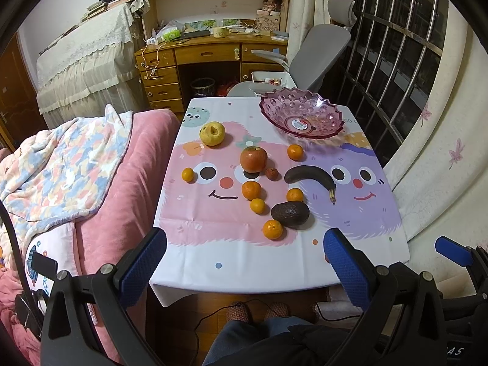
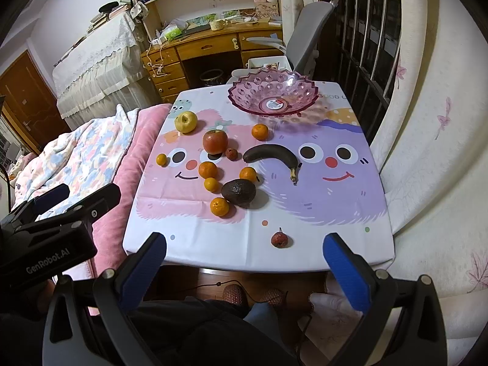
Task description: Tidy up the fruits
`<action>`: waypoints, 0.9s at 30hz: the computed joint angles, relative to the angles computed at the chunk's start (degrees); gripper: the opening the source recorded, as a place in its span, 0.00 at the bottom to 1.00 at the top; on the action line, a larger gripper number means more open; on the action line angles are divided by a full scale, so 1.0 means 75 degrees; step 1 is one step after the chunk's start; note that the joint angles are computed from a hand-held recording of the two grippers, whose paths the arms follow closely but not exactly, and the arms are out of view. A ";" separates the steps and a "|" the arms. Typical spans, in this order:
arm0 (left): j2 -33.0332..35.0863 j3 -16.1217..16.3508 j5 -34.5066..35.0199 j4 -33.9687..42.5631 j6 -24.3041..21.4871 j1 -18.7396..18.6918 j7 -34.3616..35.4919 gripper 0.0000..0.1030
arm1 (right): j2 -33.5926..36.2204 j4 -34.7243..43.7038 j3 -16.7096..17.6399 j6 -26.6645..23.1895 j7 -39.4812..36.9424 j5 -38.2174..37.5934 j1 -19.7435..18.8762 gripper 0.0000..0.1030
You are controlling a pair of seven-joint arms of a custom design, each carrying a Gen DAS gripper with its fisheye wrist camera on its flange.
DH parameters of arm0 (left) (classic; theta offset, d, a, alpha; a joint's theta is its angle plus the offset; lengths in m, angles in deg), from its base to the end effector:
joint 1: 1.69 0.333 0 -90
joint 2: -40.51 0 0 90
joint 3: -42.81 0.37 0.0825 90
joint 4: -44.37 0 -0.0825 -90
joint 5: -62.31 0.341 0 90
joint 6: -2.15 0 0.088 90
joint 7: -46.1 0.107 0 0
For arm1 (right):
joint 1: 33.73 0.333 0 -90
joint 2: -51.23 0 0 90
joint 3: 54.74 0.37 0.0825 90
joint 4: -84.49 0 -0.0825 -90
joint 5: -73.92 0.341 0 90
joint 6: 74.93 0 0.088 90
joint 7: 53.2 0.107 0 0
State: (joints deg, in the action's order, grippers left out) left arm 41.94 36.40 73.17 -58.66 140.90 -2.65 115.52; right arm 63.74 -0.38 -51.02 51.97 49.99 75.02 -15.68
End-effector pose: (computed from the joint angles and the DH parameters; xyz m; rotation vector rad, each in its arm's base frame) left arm 0.5709 -0.0721 0.6569 -1.9785 1.7414 -0.5831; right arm 0.5949 0.2322 0.6649 -2.0018 1.7447 -0.2858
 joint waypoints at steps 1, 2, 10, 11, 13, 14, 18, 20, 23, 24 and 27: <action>0.0004 0.0001 0.0008 0.0003 0.0000 -0.0001 -0.0006 0.99 | 0.0010 0.0013 0.0000 -0.0007 0.0006 -0.0003 0.0004 1.00; 0.0004 0.0002 0.0008 0.0003 0.0000 -0.0001 -0.0006 0.99 | 0.0020 0.0026 -0.0001 -0.0015 0.0014 -0.0014 0.0010 1.00; 0.0145 0.0016 -0.0136 -0.0007 0.0027 0.0013 0.0021 0.99 | 0.0118 0.0332 -0.0006 -0.0239 0.0087 -0.0129 0.0082 1.00; 0.0153 0.0017 -0.0192 -0.0019 0.0044 0.0016 0.0057 0.99 | 0.0108 0.0331 -0.0003 -0.0227 0.0102 -0.0158 0.0101 1.00; 0.0160 0.0013 -0.0366 -0.0056 0.0104 0.0027 0.0202 0.99 | 0.0202 0.0310 -0.0006 -0.0074 0.0175 -0.0258 0.0156 1.00; 0.0271 0.0080 -0.0674 0.0054 0.0117 0.0140 0.0614 0.99 | 0.0182 0.0255 -0.0012 -0.0007 0.0187 -0.0297 0.0168 1.00; 0.0315 0.0078 -0.1100 0.0152 0.0030 0.0223 0.1186 0.99 | 0.0196 0.0185 -0.0041 0.0253 0.0310 -0.0468 0.0218 1.00; 0.0387 0.0081 -0.1271 0.0241 -0.0054 0.0256 0.1455 0.99 | 0.0348 0.0430 -0.0070 0.0221 0.0514 -0.0681 0.0326 1.00; 0.0550 0.0088 -0.1617 0.0422 -0.0227 0.0337 0.1878 0.99 | 0.0326 0.0288 -0.0101 0.0517 0.0719 -0.0894 0.0401 1.00; 0.0627 0.0087 -0.1747 0.0504 -0.0308 0.0370 0.2030 0.99 | 0.0309 0.0197 -0.0126 0.0672 0.0838 -0.1032 0.0447 1.00; 0.0918 0.0088 -0.1987 0.0807 -0.0598 0.0452 0.2387 0.99 | 0.0259 -0.0117 -0.0185 0.1131 0.1173 -0.1386 0.0533 1.00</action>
